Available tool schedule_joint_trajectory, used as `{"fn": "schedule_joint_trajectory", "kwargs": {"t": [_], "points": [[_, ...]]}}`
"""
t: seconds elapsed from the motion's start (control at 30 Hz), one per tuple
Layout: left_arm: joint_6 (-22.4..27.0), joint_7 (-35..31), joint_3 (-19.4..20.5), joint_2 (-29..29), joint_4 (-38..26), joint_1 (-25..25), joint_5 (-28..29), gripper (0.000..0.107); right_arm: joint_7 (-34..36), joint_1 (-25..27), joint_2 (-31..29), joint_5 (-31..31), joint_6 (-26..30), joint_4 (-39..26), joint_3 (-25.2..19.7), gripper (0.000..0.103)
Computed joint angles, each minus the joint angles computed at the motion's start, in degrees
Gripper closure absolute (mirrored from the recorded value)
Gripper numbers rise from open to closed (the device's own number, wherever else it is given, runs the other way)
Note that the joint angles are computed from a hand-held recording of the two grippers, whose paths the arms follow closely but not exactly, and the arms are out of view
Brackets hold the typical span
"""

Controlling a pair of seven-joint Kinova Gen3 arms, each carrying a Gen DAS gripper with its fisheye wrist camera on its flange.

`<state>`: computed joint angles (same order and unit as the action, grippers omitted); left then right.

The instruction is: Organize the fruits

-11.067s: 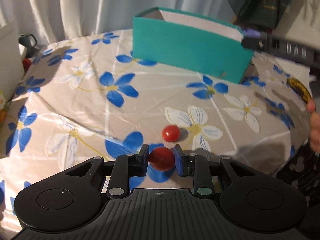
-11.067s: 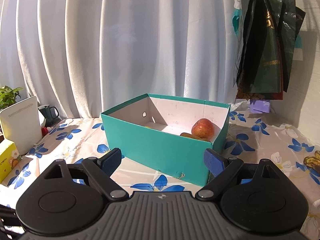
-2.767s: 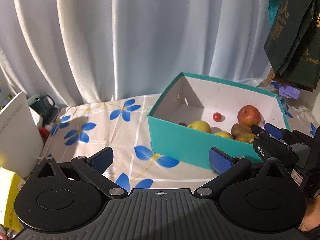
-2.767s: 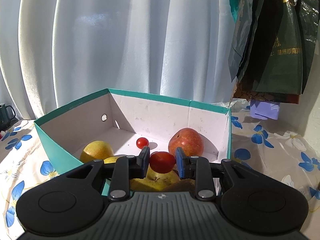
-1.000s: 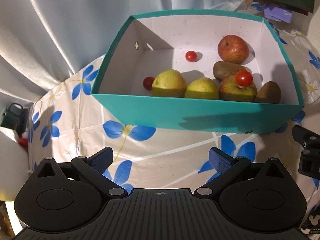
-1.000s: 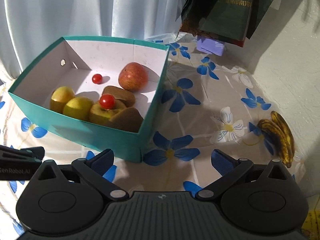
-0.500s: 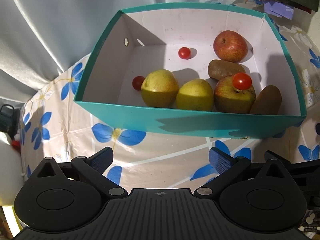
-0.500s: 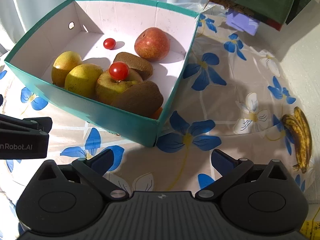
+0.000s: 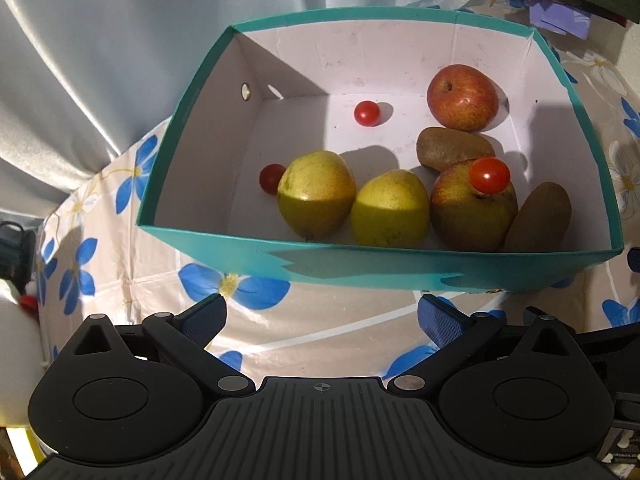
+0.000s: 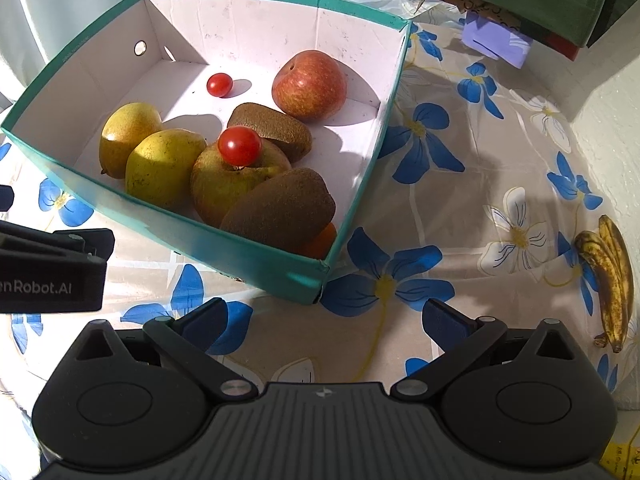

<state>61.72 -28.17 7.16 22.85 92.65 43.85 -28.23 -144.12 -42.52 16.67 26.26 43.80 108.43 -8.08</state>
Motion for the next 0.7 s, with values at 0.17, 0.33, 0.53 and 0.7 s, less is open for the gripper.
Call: {"fn": "schedule_joint_trajectory", "kwargs": {"t": [0.17, 0.33, 0.53, 0.7], "points": [[-0.1, -1.7, 0.0, 0.6, -0.6, -0.6, 0.4, 0.004, 1.2, 0.4, 1.1, -0.3, 0.0, -1.1, 0.1, 0.000], [0.0, -2.8, -0.2, 1.2, -0.8, -1.2, 1.0, 0.004, 3.2, 0.9, 2.1, -1.5, -0.2, -2.0, 0.3, 0.000], [-0.3, -3.6, -0.5, 1.2, -0.7, -1.3, 1.1, 0.004, 7.7, 2.5, 3.0, -4.5, -0.2, -3.4, 0.1, 0.000], [-0.6, -4.9, -0.4, 1.0, -0.6, -2.0, 1.9, 0.004, 12.7, 3.7, 3.9, -7.4, 0.8, -4.9, -0.1, 0.000]]}}
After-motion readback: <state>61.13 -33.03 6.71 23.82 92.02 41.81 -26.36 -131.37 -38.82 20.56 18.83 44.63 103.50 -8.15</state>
